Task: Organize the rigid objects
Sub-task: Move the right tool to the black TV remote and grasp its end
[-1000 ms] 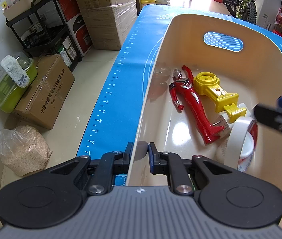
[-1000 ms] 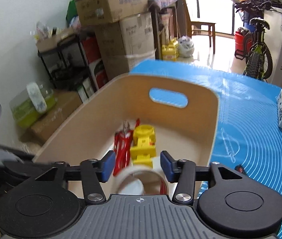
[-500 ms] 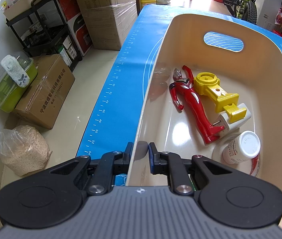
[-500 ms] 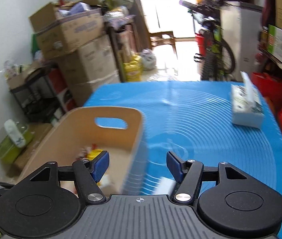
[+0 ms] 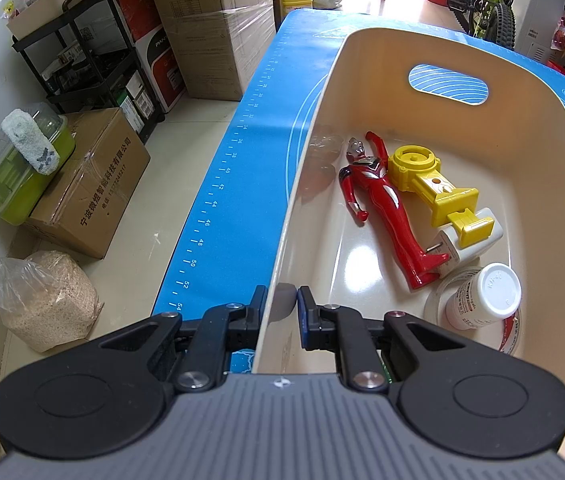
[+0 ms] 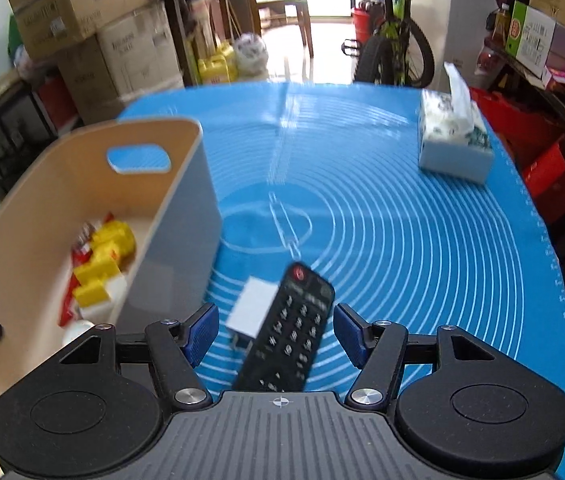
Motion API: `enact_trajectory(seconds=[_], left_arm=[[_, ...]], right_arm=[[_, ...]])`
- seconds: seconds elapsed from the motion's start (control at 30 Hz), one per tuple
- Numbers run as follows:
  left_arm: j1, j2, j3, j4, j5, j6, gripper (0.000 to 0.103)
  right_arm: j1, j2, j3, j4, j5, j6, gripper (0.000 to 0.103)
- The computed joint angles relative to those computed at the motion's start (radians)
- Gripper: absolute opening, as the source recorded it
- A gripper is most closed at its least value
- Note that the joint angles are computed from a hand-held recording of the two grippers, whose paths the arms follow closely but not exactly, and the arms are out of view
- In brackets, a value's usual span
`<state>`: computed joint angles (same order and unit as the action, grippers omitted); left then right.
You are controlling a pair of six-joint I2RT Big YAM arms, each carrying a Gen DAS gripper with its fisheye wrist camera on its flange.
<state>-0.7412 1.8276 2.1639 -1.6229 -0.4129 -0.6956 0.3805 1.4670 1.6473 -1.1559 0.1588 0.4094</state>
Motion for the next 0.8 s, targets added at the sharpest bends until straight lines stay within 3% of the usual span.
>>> enact_trajectory(seconds=[0.6, 0.8], left_arm=[[-0.001, 0.002, 0.001, -0.003, -0.004, 0.001, 0.019], [-0.001, 0.001, -0.001, -0.001, -0.004, 0.002, 0.019]], right_arm=[[0.016, 0.113, 0.027, -0.107, -0.013, 0.008, 0.070], [0.030, 0.106, 0.014, -0.101, 0.026, -0.005, 0.069]])
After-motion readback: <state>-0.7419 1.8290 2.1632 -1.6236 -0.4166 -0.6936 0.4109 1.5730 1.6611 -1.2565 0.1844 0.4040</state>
